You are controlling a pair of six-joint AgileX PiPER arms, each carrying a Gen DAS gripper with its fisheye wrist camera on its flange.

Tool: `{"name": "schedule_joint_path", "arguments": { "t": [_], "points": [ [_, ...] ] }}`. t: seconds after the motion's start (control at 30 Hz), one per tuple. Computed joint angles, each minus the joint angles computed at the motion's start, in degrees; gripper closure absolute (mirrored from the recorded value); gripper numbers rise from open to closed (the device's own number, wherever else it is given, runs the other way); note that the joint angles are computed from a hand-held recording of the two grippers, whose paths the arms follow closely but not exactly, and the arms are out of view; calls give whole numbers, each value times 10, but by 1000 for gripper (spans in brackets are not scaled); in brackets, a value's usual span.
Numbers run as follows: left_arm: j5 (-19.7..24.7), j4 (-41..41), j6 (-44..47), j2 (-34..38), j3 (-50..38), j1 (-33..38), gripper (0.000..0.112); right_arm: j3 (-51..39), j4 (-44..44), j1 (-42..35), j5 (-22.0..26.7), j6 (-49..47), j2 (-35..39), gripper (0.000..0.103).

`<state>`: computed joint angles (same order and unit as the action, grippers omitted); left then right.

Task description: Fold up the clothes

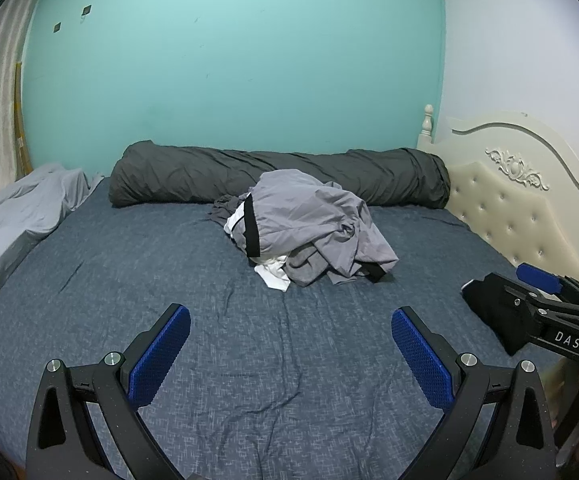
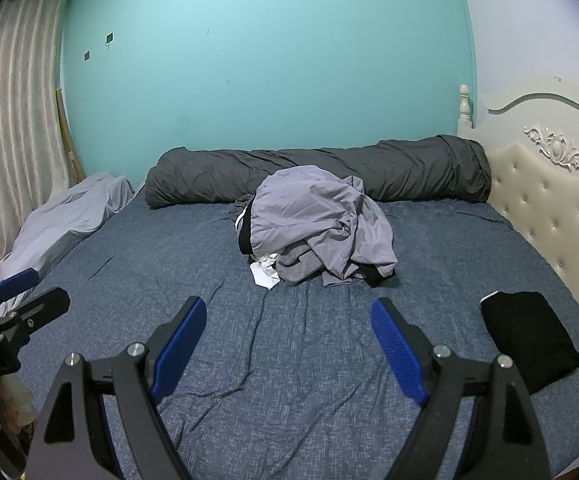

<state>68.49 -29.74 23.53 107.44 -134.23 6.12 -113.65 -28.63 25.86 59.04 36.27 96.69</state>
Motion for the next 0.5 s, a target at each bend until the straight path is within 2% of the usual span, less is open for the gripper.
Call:
{"name": "schedule_joint_path", "arguments": {
  "t": [0.5],
  "points": [
    [0,0,0,1,-2,-1,10,3,1,-3,-5,0,1,18]
  ]
}}
